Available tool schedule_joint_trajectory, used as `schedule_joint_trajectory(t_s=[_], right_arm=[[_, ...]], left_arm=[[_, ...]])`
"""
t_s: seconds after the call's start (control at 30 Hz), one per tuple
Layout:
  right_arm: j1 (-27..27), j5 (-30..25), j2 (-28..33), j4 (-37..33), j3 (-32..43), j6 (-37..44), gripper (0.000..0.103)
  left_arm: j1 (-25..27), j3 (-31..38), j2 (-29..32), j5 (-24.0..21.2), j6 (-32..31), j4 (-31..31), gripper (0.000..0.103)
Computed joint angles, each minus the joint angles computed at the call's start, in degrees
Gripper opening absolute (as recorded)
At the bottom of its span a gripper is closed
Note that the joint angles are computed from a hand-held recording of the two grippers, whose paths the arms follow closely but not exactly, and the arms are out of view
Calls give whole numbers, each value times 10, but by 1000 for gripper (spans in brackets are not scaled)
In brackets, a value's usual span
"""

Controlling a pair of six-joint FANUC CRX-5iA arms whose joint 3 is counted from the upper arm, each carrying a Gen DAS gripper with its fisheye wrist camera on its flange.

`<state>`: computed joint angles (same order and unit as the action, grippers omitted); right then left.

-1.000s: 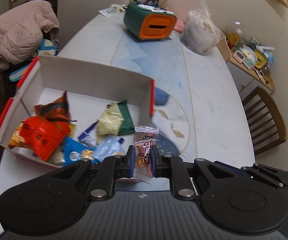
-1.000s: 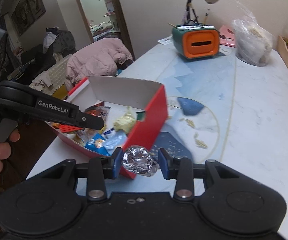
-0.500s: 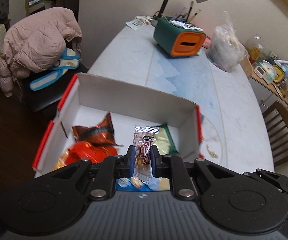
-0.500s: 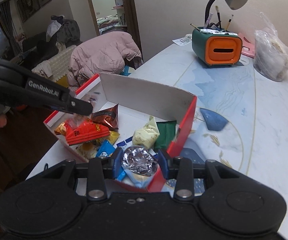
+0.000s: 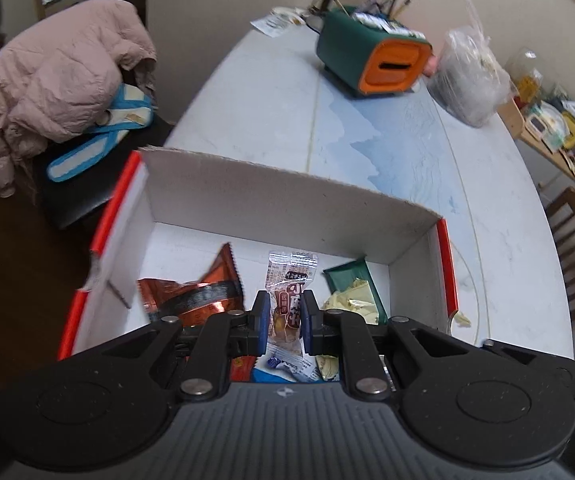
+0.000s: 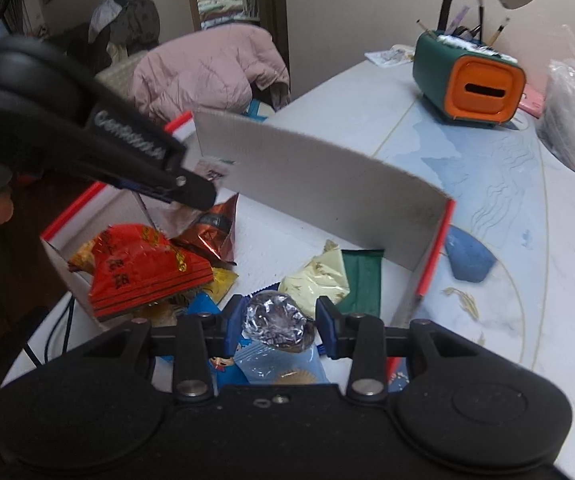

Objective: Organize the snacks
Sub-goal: 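Carry the wrapped candy and foil sweet over the box with both tools, then open both tools to drop the candies into the box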

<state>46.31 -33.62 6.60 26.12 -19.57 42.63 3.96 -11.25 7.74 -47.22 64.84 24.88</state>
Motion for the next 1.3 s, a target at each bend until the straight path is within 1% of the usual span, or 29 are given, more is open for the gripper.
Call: schedule_joint_trajectory(t_s=[0.13,0.37,0.63,0.87,1.07,1.13,1.2,1.3], right_arm=[[-3,-10,22,-25,20,28,36],[-4,-18,40,-39,35,49,36],[-5,-23,49,-56,43,64,36],[-5,-19,48,-59,41,64,38],[-9,-11,33,-75,36,74,46],[-9,-7,25,-72,30,69,52],[-9,-2,16,-67,23,59,55],[-10,3,3,-65,14,50,57]], left_arm=[[-11,17,26,-9,1,-14,15],[-23,49,68,-36,11,-32,15],[-29,61,91,-57,27,-52,15],[-24,52,87,-52,35,-50,16],[-14,35,68,-43,20,-31,17],[-10,26,59,-40,12,-22,19],[-4,14,49,-35,-1,-5,24],[2,-2,34,-27,-21,17,28]])
